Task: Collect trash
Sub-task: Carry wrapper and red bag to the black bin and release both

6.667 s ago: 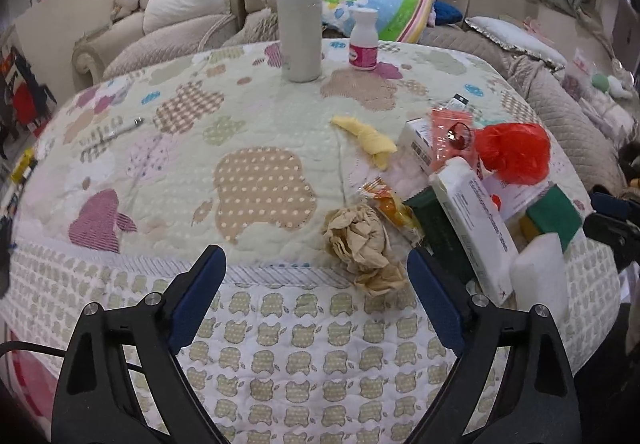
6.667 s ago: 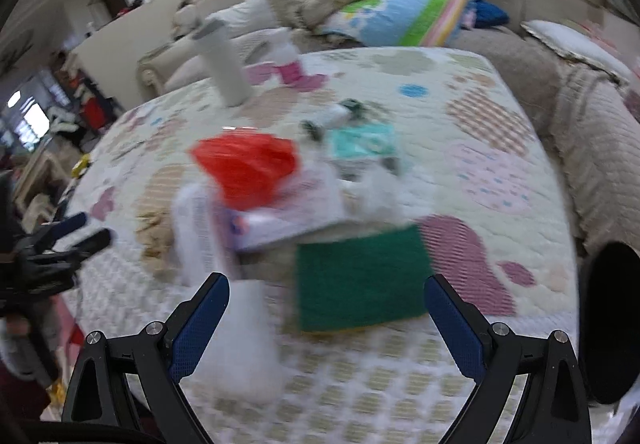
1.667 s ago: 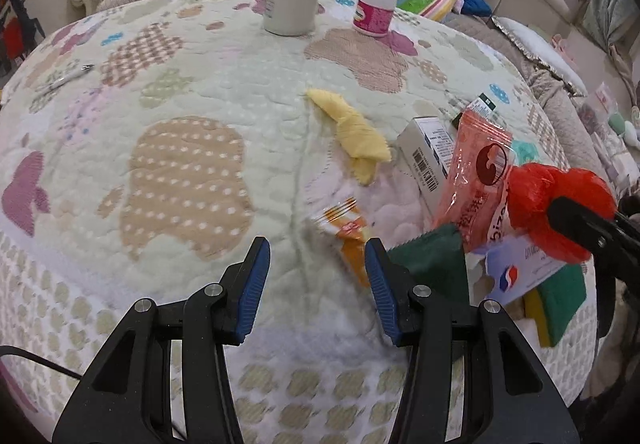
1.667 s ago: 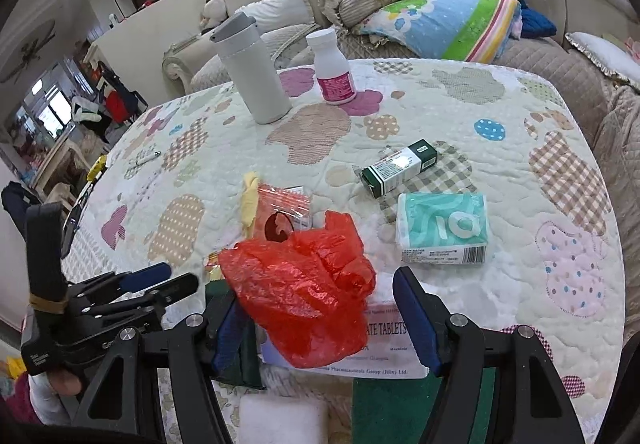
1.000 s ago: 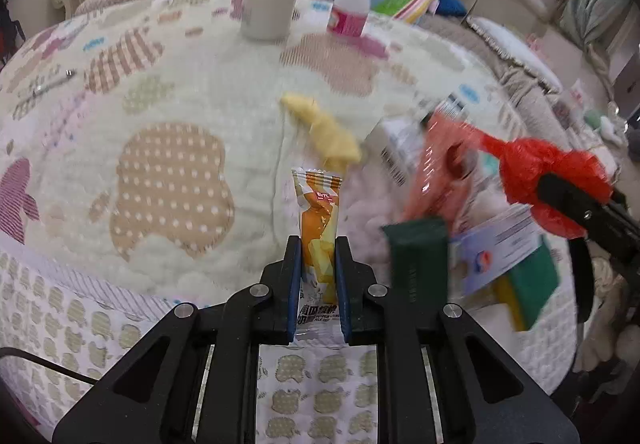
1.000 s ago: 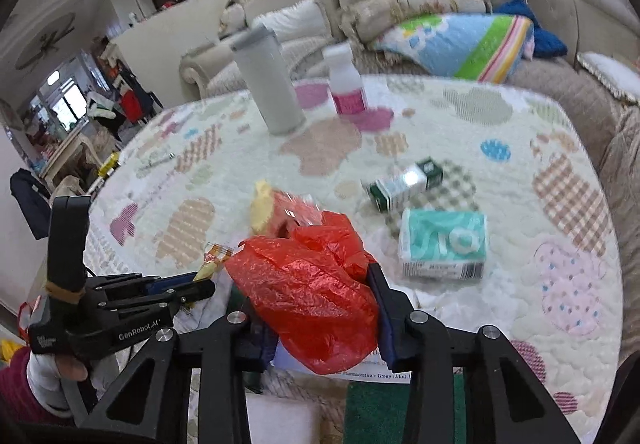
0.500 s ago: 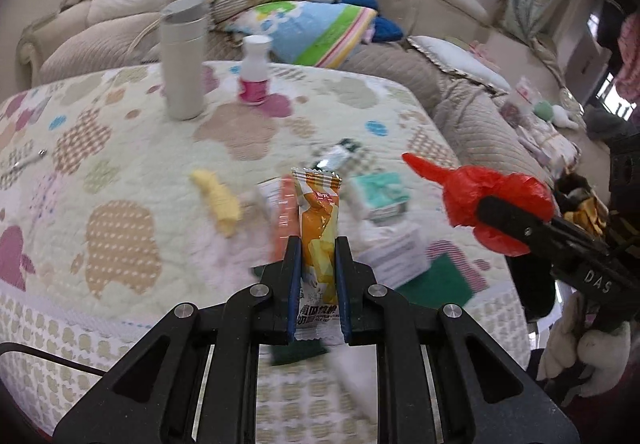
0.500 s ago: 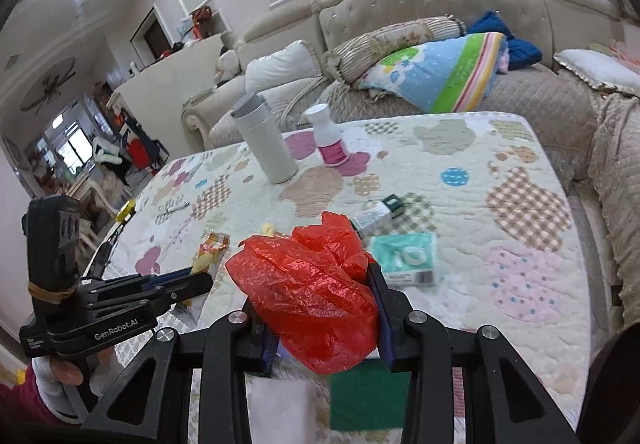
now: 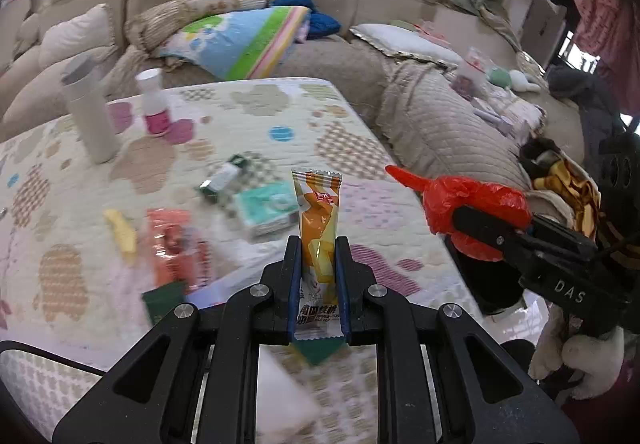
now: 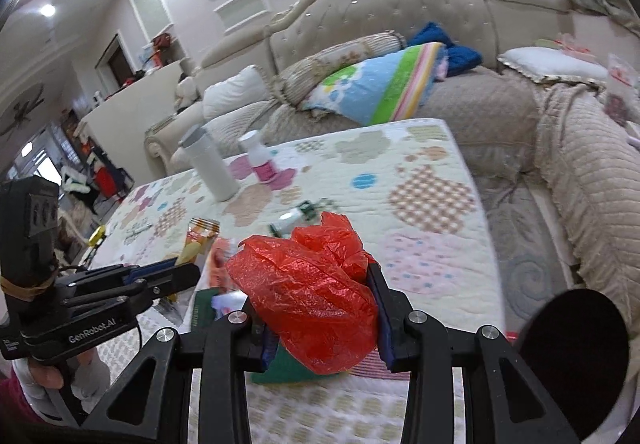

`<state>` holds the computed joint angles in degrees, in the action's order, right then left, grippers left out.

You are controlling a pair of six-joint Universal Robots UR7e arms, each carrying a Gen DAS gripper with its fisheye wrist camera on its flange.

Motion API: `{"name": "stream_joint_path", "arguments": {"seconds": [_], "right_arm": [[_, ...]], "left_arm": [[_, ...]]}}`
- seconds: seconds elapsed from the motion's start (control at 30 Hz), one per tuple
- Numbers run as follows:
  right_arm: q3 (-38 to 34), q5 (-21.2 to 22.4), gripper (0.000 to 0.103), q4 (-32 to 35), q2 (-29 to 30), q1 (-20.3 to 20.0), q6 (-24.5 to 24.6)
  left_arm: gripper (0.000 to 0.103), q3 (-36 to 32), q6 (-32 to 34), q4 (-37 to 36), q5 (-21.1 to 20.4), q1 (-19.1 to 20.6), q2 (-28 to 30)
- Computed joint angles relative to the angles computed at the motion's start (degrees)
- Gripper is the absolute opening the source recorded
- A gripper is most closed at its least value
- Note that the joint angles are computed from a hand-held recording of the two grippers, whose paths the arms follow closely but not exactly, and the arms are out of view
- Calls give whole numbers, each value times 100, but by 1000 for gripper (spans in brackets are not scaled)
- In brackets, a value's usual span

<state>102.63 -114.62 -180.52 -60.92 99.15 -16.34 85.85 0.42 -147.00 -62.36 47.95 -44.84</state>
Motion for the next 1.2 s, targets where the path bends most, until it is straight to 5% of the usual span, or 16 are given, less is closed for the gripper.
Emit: {"name": "stream_joint_path", "arguments": {"seconds": [0.47, 1.2], "right_arm": [[899, -435, 37, -494, -988, -464, 185], [1583, -442, 37, -564, -1796, -1354, 662]], "left_arm": [[13, -486, 204, 247, -447, -476, 730], [13, -1316, 84, 848, -987, -697, 1795]]}}
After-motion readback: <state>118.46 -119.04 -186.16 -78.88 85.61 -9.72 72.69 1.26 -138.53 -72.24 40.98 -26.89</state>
